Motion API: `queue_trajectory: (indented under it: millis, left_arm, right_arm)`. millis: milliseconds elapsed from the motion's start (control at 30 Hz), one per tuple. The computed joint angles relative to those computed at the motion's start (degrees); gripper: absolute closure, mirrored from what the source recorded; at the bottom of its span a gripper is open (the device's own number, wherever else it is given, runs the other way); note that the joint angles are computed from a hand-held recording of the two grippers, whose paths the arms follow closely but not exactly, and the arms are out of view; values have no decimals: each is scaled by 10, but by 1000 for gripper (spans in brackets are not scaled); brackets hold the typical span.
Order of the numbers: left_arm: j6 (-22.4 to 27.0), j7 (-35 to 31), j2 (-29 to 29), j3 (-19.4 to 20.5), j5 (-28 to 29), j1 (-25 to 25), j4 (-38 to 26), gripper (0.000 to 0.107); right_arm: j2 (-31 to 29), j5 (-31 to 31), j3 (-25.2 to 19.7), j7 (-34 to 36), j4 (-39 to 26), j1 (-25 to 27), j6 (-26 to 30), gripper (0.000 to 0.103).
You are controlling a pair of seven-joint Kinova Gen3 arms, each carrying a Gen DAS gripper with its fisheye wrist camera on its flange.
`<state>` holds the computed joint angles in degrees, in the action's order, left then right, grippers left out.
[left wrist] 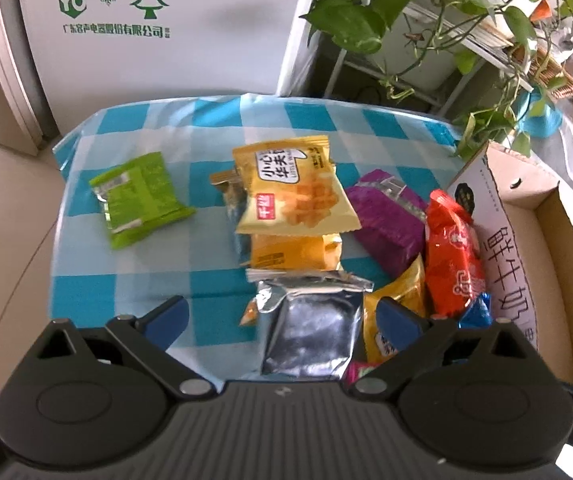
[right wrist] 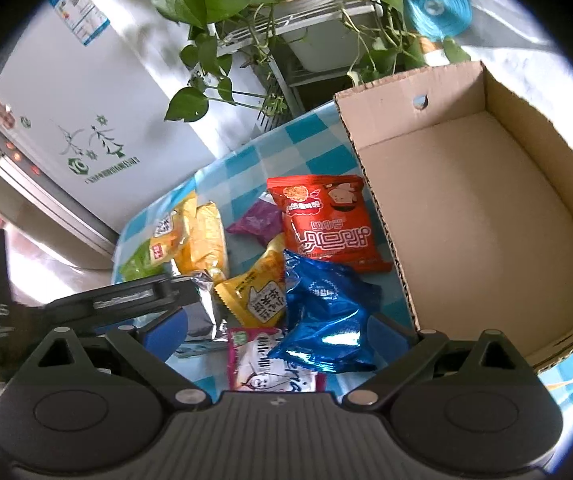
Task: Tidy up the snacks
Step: 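Grasp silver foil bag with left tool while right tool grasps blue bag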
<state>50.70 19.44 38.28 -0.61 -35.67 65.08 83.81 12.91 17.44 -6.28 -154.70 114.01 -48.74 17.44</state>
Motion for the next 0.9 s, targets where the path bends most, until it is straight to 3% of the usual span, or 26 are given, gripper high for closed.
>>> queue_trajectory:
  millis: [233,433,533,633,800,900]
  left_arm:
    - [-4,14,28,-7,24,-2,-6,11]
    - [-18,76,5,-23,4,20,44,24]
    - [-16,99,-8,-20,-7,24,64,34]
    - [-7,121,-17,-13,-10,22,81,36]
    - [-37,159,-35,-2,-26,15,123,36]
    - [-50,173,-43,1,-33,16,139,36]
  right_arm:
    - [4,-81,-42,58,20,60,-42,10]
    - [22,-109,-19,76,7,35,-33,17]
    - [34,-91,13,48,-7,-1,-16,20]
    - [47,-71,37,13,-21,-30,0,21]
    - [67,2,79,-69,-42,-86,32,22]
    - [78,44,81,-103,-56,-102,58,32]
